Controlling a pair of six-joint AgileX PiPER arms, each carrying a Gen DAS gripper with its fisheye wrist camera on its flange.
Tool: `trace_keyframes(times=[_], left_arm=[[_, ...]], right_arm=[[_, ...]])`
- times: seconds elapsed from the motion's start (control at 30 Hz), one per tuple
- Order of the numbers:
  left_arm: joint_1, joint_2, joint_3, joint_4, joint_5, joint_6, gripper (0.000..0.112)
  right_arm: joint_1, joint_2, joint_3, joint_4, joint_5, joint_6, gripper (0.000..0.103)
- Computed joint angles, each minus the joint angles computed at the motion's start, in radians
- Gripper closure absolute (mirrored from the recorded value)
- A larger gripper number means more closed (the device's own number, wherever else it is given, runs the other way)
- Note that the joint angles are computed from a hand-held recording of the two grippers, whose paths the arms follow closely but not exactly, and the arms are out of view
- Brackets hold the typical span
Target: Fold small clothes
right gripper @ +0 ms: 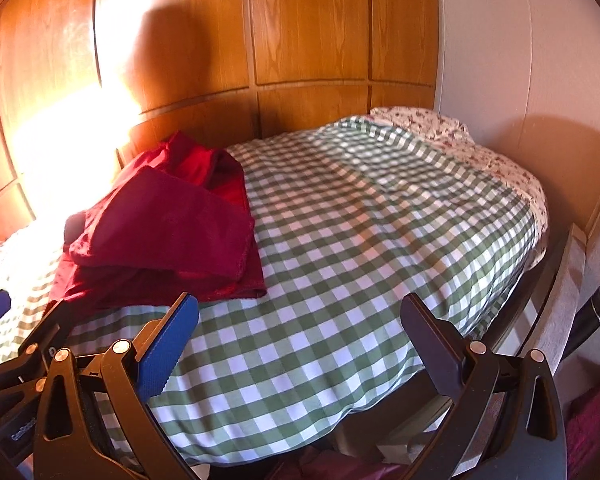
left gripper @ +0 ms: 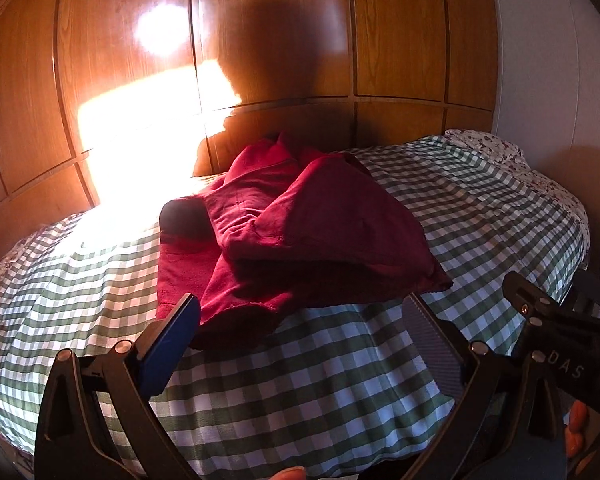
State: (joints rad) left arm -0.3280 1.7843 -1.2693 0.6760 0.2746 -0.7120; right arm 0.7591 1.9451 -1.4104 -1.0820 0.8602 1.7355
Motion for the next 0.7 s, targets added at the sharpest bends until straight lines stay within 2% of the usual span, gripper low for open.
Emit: trace_keyframes(times=[0.33,0.47,0.57,0.6,0.7], left_arm=[[0.024,0.077,-0.099,-0.23,0.05,0.232,0.012],[0.038,0.101,-0.135,-0.294,0.069,0.298,0.012],[0.056,0.127,-0.174,-0.393,0.092,0.399,0.012],[0.063,0.135,-0.186,-0.426,0.1,0.434,0.012],[0.1,0.153,-0.22,-0.572,0.127,0.581,0.012]], right_arm=[[-0.059,0.036,-0.044,0.08,-0.045,-0.089,0.003],[-0.091,0.05,-0.073,0.127,-0.104,-0.17,0.003],[-0.146,0.065,-0.11,0.259,-0.206,-0.322,0.003],[-0.179,0.078,-0.133,0.349,-0.252,-0.415,0.003],[-0.243,0.128,-0.214,0.516,-0.305,-0.597,0.003]])
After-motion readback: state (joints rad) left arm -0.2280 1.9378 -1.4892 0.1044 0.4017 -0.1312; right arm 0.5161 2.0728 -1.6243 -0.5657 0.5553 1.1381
